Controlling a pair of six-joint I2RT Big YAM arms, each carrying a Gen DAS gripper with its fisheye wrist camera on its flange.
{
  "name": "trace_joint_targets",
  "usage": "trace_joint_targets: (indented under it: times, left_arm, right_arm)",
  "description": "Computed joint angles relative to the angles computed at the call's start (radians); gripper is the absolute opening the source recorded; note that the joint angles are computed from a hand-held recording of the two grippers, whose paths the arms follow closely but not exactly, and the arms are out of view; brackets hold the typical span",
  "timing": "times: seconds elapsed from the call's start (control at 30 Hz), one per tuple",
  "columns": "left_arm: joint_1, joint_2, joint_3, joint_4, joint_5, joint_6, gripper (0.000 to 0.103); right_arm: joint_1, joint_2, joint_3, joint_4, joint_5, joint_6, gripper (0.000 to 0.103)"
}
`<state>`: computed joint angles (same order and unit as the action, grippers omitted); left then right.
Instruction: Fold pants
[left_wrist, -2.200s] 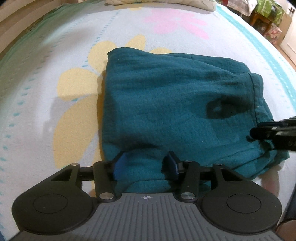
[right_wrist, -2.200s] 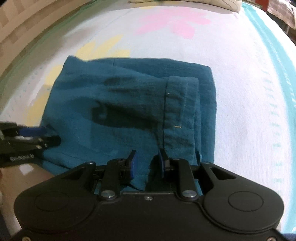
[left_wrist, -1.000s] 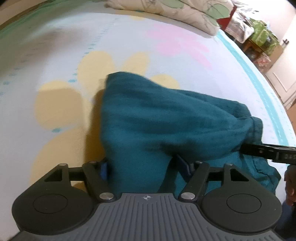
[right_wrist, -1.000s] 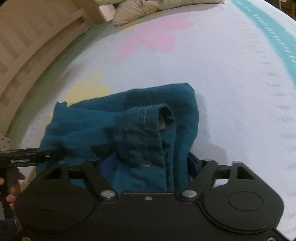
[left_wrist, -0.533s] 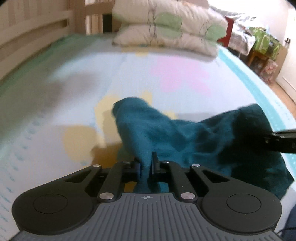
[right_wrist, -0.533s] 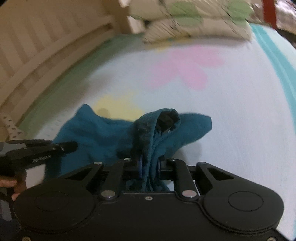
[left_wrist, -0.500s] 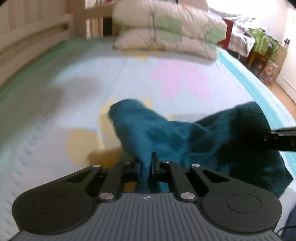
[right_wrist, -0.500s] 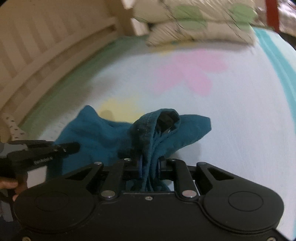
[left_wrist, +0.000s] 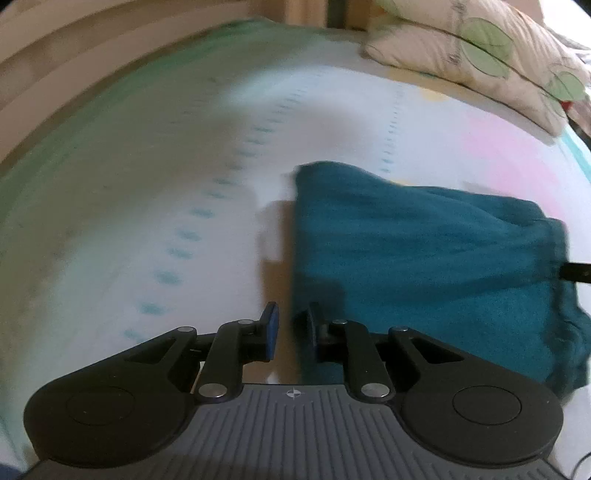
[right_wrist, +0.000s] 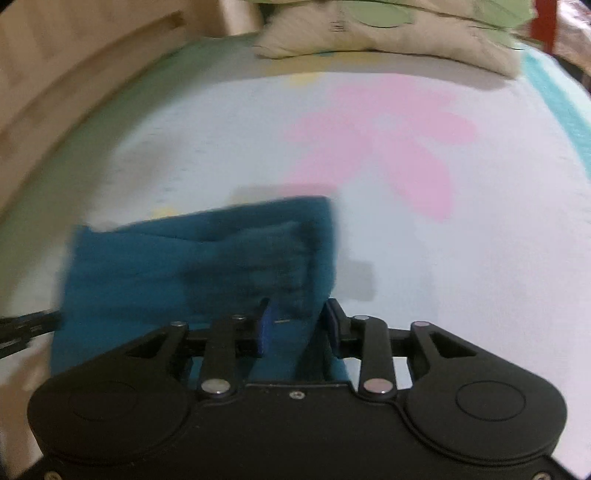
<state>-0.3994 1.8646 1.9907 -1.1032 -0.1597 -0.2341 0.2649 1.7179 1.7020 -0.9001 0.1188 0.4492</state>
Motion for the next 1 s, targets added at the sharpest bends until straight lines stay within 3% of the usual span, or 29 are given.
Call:
trace_joint_targets:
  times: [0.13, 0.23, 0.33, 0.43, 0.5, 0.53, 0.73, 0.83, 1.0]
  left_arm:
    - [-0.014, -0.071, -0.074, 0.037, -0.008, -0.045, 0.017]
    - [-0.031, -0.092, -0.09, 0.07, -0.007, -0.022, 0.017]
    - [-0.058, -0.086, -0.098, 0.046, 0.003, -0.025, 0.017]
    - [-0.069, -0.095, -0.154, 0.01, 0.03, -0.054, 0.018]
    - [-0.082, -0.148, -0.252, 0.107, -0.003, -0.064, 0.018]
    - [-0.088, -0.157, -0.264, 0.113, -0.017, -0.056, 0.018]
    - [-0.118, -0.192, -0.224, 0.052, -0.062, -0.113, 0.017]
    - [-0.157, -0.227, -0.221, 0.014, -0.138, -0.129, 0.017]
    - [-0.246, -0.247, -0.202, -0.057, -0.328, -0.136, 0.018]
  right_arm:
    - [0.027, -0.089, -0.093, 0.106, 0.041, -0.046, 0.042]
    - [0.065, -0.127, -0.136, 0.15, 0.031, -0.093, 0.042]
    - [0.094, -0.12, -0.15, 0.11, 0.03, -0.119, 0.042]
    - [0.105, -0.101, -0.169, 0.029, 0.023, -0.067, 0.042]
    - [0.109, -0.122, -0.216, 0.05, 0.025, -0.043, 0.041]
    - [0.115, -0.138, -0.229, 0.061, 0.042, -0.04, 0.041]
    - [0.149, -0.208, -0.189, -0.035, 0.076, 0.052, 0.043]
    - [0.191, -0.251, -0.184, -0.101, 0.149, 0.108, 0.056]
    - [0.243, -0.304, -0.197, -0.151, 0.218, 0.12, 0.058]
